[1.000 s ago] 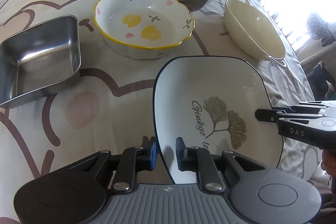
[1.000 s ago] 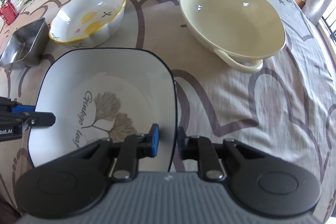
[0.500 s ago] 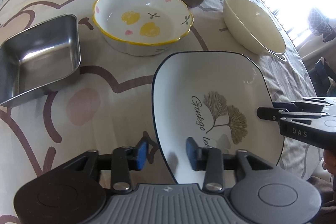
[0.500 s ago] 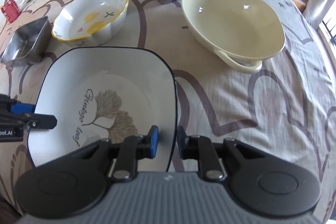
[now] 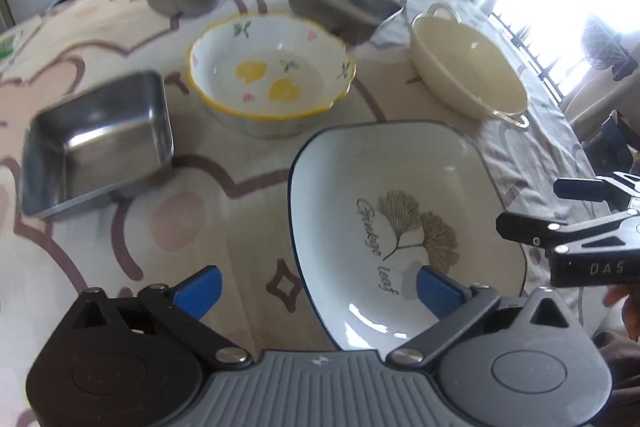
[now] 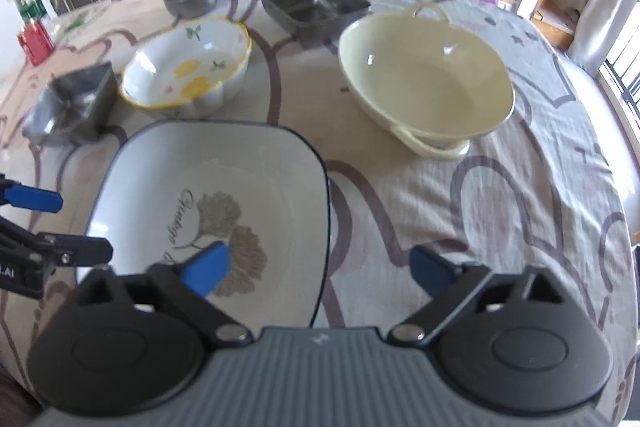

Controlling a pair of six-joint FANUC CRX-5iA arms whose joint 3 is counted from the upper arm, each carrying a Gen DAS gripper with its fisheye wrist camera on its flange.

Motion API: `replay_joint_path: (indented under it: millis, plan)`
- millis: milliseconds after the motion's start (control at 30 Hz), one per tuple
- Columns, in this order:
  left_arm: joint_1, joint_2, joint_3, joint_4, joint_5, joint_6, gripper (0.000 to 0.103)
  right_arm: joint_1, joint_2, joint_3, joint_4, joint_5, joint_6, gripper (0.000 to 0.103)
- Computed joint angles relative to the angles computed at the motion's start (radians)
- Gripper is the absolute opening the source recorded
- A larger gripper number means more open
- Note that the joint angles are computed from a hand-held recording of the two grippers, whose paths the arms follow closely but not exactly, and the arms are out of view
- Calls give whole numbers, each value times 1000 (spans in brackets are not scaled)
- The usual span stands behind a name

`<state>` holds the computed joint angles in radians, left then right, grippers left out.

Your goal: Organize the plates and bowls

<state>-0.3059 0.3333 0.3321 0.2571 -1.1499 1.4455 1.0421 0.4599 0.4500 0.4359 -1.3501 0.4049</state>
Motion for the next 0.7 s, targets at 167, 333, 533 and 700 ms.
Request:
replay_joint_path:
  millis: [167,333,533,700]
  plan:
    - [-5,-29,-8,-27,63,-7,103,12,-57,-83,78,65,-103,103]
    - [7,-45,-18,24,124,-12,103,8,-113,-175,188,116,-351,103]
    - [5,-68,-48,99,251,-39,103,-31,-182,-319,304,199,-675,103]
    - [-8,-46,-6,155,321,-112,103,-71,-186,-388,388,259,-942,103]
